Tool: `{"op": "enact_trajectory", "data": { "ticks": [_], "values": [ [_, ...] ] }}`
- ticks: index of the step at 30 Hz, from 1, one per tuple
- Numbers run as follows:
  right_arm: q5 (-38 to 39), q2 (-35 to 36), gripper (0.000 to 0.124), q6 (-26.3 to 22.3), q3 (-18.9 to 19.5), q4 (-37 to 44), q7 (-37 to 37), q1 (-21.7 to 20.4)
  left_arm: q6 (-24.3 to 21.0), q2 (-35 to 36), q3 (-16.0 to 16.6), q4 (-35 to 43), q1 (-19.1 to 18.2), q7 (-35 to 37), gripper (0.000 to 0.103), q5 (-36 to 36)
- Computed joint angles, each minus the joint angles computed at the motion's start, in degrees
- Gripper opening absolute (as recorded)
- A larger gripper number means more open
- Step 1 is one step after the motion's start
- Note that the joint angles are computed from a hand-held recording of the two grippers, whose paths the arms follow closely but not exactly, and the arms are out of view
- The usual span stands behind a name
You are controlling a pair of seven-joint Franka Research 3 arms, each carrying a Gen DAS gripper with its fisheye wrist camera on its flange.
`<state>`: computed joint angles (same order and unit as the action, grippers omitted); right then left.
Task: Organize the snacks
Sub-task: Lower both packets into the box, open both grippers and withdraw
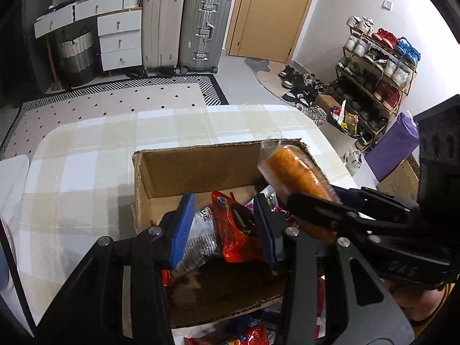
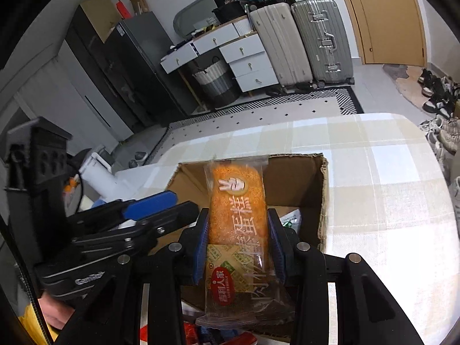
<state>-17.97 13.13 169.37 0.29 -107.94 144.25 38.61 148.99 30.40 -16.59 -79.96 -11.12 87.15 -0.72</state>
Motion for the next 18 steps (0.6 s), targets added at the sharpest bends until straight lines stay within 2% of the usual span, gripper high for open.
{"op": "enact_trajectory", "data": {
  "ticks": [4,8,18],
  "values": [
    [-3.83,-0.59,0.039,-0.13,-2.15,-0.23,3.68,1.72,1.10,-2.36,-0.30,-3.38,0.94,0.49,0.038,-0.71],
    [-7.53,-2.20,0.039,0.12,-2.19,-1.41,6.44,1.72,2.41,-5.66,-0.53,-7.54,1.76,0.63,0.038,-1.86],
    [-20.45,-9.04,0.039,0.14,1.47,-5.07,19.23,-0.41,6.60,-16.15,-1.37,-19.05,3.35,3.69,0.038,-7.26]
  ]
}}
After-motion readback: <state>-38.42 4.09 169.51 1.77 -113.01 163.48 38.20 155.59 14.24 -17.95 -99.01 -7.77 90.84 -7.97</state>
